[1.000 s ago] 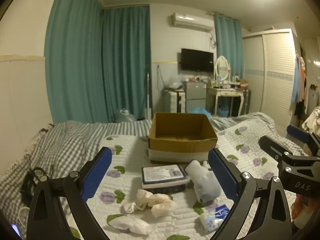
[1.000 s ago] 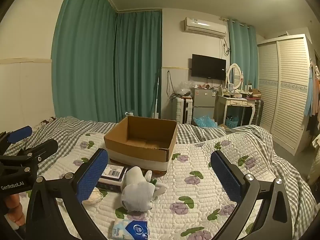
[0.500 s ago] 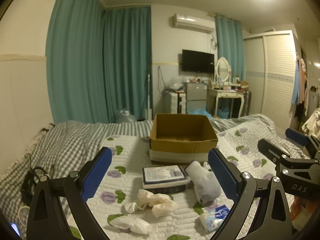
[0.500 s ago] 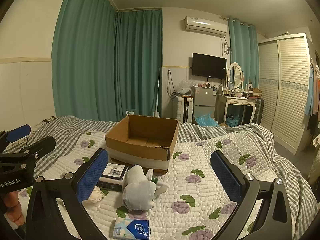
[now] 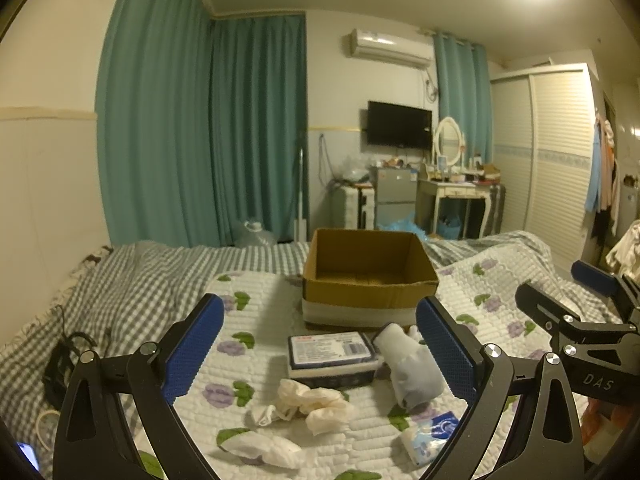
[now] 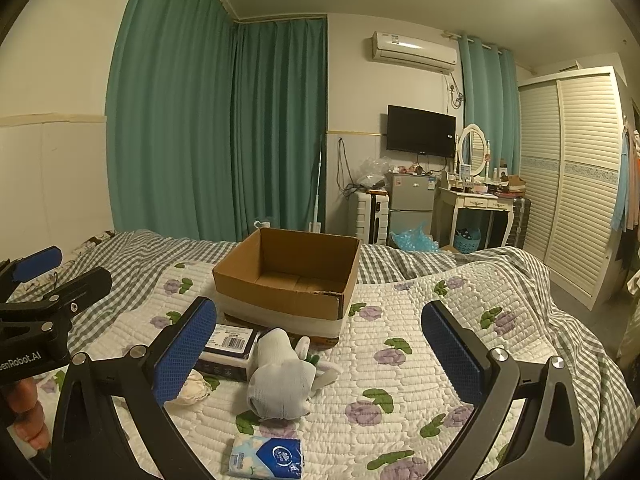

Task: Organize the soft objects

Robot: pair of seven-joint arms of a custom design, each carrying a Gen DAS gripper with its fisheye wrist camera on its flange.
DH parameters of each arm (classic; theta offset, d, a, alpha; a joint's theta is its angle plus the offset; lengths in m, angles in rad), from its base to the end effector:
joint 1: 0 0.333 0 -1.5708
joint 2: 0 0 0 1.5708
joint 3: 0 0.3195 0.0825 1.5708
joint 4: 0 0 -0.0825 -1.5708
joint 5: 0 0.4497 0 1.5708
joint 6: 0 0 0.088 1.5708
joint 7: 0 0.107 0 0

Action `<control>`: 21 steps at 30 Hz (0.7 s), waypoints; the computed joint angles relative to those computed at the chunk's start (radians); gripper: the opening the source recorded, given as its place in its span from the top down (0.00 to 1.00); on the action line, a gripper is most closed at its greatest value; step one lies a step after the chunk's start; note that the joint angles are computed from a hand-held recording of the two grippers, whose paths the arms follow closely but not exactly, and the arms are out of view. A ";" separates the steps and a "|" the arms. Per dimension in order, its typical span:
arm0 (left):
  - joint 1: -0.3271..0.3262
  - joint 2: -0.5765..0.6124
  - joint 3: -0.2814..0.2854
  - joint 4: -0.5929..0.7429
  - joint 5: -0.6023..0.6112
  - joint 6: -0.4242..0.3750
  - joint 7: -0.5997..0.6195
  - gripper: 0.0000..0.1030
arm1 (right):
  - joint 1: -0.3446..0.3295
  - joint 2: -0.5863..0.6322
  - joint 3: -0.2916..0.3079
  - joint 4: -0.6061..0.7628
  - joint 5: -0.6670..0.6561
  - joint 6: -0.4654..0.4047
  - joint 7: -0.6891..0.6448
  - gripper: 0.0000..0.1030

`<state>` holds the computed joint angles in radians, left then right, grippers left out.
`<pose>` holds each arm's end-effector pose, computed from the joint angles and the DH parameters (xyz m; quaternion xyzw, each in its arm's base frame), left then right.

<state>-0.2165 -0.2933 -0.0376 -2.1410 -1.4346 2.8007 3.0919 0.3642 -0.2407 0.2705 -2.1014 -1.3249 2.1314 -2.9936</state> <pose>0.5618 -0.0996 0.5901 -0.3775 0.7142 -0.5227 0.2724 0.4887 0.3198 0.5630 -0.4331 0.6802 -0.5046 0.3085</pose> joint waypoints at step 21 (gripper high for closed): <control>0.005 0.008 0.000 0.005 0.002 0.000 -0.002 0.04 | 0.002 0.005 -0.002 0.005 0.001 0.003 -0.003 0.00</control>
<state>-0.2119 -0.2854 -0.0379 -2.1357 -1.4324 2.8010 3.0897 0.3667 -0.2356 0.2685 -2.0968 -1.3241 2.1340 -2.9971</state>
